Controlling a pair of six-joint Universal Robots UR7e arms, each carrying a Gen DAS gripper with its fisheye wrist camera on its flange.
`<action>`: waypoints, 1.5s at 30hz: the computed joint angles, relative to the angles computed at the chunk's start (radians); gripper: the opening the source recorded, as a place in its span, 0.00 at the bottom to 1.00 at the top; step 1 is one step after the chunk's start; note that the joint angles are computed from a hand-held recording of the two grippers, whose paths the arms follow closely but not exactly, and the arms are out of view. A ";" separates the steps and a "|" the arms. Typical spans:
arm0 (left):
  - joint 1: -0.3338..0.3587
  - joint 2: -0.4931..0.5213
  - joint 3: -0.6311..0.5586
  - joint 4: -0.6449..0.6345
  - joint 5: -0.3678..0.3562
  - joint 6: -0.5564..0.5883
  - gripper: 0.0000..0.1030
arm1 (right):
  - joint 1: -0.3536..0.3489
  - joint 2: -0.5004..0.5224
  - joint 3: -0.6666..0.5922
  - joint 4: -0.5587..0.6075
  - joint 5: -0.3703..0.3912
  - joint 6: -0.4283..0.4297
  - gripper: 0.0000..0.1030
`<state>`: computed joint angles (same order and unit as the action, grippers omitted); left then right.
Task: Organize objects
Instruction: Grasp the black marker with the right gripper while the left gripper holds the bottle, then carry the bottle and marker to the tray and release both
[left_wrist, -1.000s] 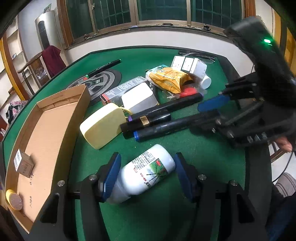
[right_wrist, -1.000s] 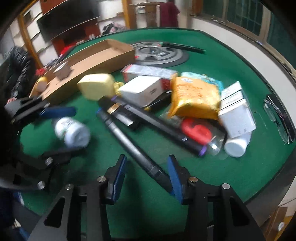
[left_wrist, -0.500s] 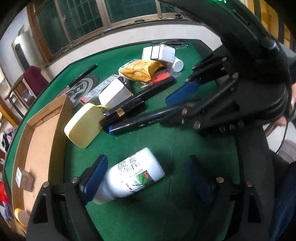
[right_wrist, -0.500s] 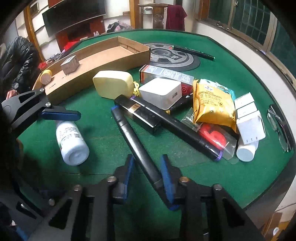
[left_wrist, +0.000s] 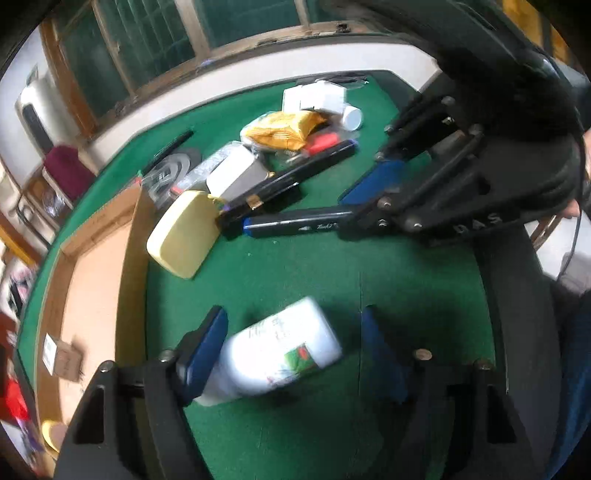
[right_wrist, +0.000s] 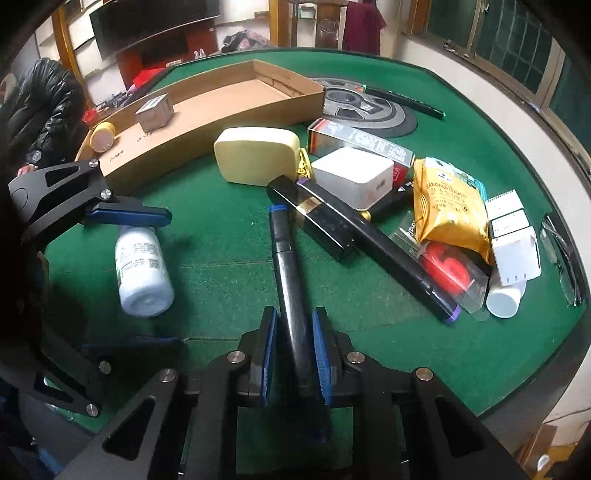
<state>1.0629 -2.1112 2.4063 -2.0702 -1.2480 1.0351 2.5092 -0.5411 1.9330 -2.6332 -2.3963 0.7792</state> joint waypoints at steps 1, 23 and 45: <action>0.013 0.011 -0.010 0.004 -0.013 0.003 0.73 | 0.002 0.002 -0.006 0.012 -0.003 0.006 0.18; -0.036 0.075 0.051 -0.225 0.076 -0.180 0.34 | 0.015 -0.021 0.098 -0.265 0.086 0.166 0.16; 0.013 0.074 -0.024 -0.082 0.077 -0.122 0.34 | 0.026 -0.015 0.085 -0.190 0.051 0.182 0.16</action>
<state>1.0759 -2.0368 2.3819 -2.1524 -1.1712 0.9135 2.5348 -0.5562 2.0178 -2.8235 -2.3449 0.9616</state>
